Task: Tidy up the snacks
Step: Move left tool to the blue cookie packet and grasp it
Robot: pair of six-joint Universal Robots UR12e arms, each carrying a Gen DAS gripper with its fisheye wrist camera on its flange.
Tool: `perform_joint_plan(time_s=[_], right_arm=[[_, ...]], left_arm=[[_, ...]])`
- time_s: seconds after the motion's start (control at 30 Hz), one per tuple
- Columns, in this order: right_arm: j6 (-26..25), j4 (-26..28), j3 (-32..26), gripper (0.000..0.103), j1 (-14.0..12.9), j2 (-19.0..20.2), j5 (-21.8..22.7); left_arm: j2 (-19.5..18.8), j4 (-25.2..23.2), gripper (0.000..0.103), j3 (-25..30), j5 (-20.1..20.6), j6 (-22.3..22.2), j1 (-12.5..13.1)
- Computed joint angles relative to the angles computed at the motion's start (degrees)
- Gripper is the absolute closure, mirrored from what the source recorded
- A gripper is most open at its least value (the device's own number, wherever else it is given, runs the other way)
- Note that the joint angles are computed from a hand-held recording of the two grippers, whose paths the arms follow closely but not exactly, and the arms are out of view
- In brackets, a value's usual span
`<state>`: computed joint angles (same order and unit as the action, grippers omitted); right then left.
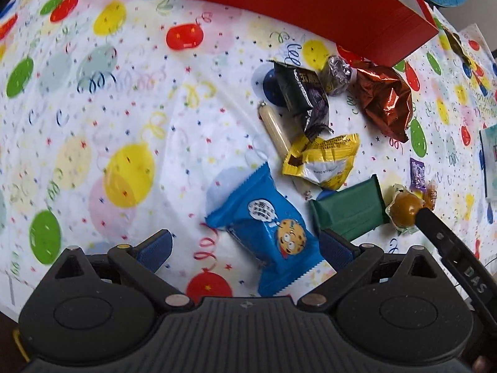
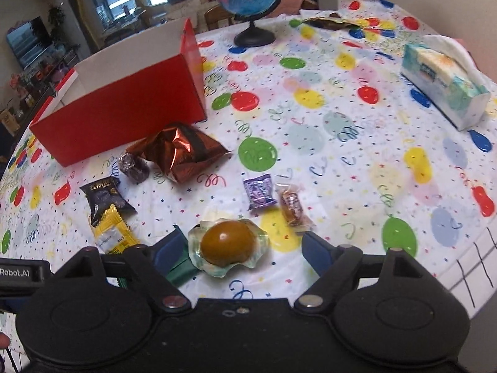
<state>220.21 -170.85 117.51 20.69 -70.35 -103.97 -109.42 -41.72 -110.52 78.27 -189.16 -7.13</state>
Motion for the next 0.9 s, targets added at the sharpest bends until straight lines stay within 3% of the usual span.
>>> perform_joint_plan(time_s=[0.2,0.27,0.53,0.67,0.7,0.77,0.9], right_arm=[[-2.97,-0.31,-1.14,0.023,-0.50,1.63,1.88],[-3.77,0.19,-1.44,0.026,-0.61,1.97,2.08],[-6.30,0.58,-2.02,0.035,-0.55,2.77,2.22],[-7.12,-0.01,-1.97,0.038,-0.26,2.85,1.47],[-7.09,-0.26,-1.89,0.039,-0.20,2.81,1.33],[-6.89,-0.79,-1.65,0.041,-0.19,2.74,1.39],[-7.09,-1.88,-1.10,0.046,-0.05,2.48,1.20]], left_arm=[[-0.56,0.70,0.003,-0.13,-0.52,-2.38,-0.32],[-0.83,0.87,0.009,-0.10,-0.36,-3.05,-0.42],[-0.99,3.65,0.017,-0.58,2.11,-2.98,-1.27],[-0.80,3.75,0.036,-0.54,2.79,-2.41,-1.35],[-0.63,3.71,0.046,-0.62,2.03,-2.15,-0.96],[-0.50,3.71,0.054,-0.75,0.94,-1.73,-0.21],[-0.39,4.36,0.060,-0.95,0.51,-1.16,0.36]])
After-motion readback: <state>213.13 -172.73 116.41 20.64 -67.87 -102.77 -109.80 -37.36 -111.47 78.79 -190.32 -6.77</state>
